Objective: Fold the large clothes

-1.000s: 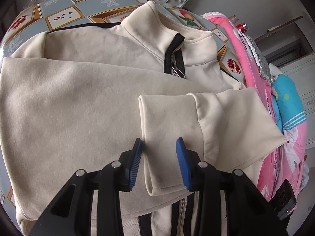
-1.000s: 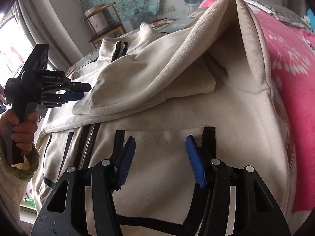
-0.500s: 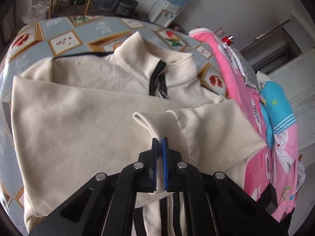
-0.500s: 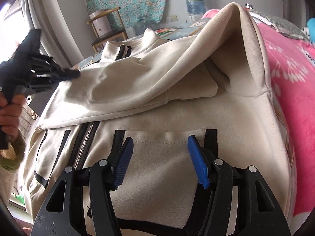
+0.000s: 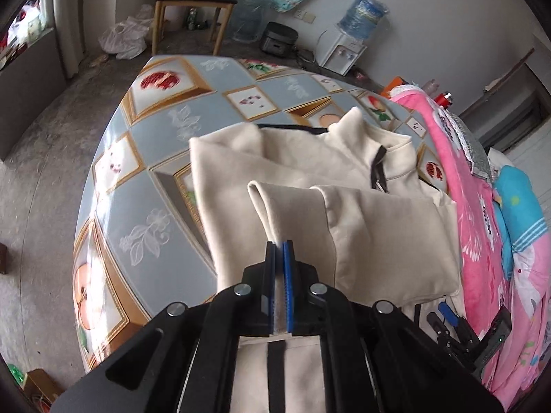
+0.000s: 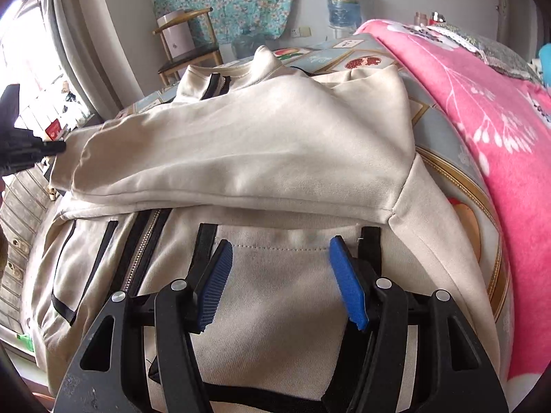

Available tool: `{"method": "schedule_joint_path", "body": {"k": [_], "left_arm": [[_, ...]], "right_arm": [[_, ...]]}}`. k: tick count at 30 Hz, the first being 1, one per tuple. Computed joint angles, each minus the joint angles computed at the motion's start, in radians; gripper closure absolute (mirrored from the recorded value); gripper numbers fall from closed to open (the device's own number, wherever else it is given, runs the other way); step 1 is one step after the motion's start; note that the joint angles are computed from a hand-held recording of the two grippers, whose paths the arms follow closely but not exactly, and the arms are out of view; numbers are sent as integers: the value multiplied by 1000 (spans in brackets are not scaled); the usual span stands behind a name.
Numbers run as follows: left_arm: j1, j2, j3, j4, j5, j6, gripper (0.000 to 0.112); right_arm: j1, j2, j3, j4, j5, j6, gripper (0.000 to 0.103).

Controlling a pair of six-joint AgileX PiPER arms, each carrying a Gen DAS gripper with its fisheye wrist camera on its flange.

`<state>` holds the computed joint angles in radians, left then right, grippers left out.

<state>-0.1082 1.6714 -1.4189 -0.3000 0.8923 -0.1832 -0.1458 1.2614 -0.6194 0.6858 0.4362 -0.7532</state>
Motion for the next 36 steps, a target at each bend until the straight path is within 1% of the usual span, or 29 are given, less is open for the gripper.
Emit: {"method": "schedule_joint_path", "body": {"k": [3,5,6,8,9,10,12,13,15,17,18,19,21,24,25,26,27,28,29,30,31,32,33,36], "left_arm": [[39,-11,67,-79,-38,53,108],[60,-16,94,-123,-59,96,108],[65,-11,102,-136,-71,108,108],[62,12,100,-115,-85,98,108],[59,26,101,-99,-90,92,108],[55,38,101,-90,-93,88,108],[46,42,118,-77,-113,104,108],[41,40,125,-66,-122,113,108],[33,41,130,-48,-132,130,108],[32,49,128,-43,-135,140,108],[33,54,126,-45,-136,143,108],[35,55,127,-48,-139,144,108],[36,54,135,-53,-149,146,108],[34,49,145,-54,-162,152,108],[34,49,146,-56,-163,155,108],[35,48,147,-60,-163,160,108],[36,49,147,-62,-162,166,108],[36,50,146,-62,-161,169,108],[37,51,144,-61,-160,173,107],[36,52,142,-60,-159,176,107],[35,52,141,-57,-158,177,107],[33,52,140,-52,-157,178,107],[30,51,140,-44,-158,176,107],[17,44,149,-13,-174,165,107]], "right_arm": [[47,-4,0,-119,-32,118,46],[57,-1,1,-178,-48,160,46],[74,-2,1,-228,-57,211,45],[96,7,-7,-307,-66,290,45],[99,6,-18,-347,-46,328,46],[84,2,-39,-346,-1,331,46],[-4,-36,-85,-251,143,244,46],[-51,-56,-117,-235,208,233,46],[-114,-64,-211,-273,310,280,46],[-183,-9,-335,-238,410,264,46],[-204,43,-409,-225,451,269,45],[-210,97,-475,-226,473,288,45],[-185,227,-608,-276,468,363,46],[-121,438,-802,-458,461,562,46],[-111,496,-853,-475,468,585,46],[-99,548,-902,-497,478,604,49],[-87,590,-940,-519,484,626,55],[-80,620,-961,-535,484,642,57],[-70,630,-966,-555,469,658,67],[-60,629,-962,-567,454,658,85],[-47,622,-951,-586,437,662,93],[-36,607,-937,-612,413,674,97],[-26,580,-906,-632,377,681,98],[-18,519,-831,-678,276,708,98]]}}
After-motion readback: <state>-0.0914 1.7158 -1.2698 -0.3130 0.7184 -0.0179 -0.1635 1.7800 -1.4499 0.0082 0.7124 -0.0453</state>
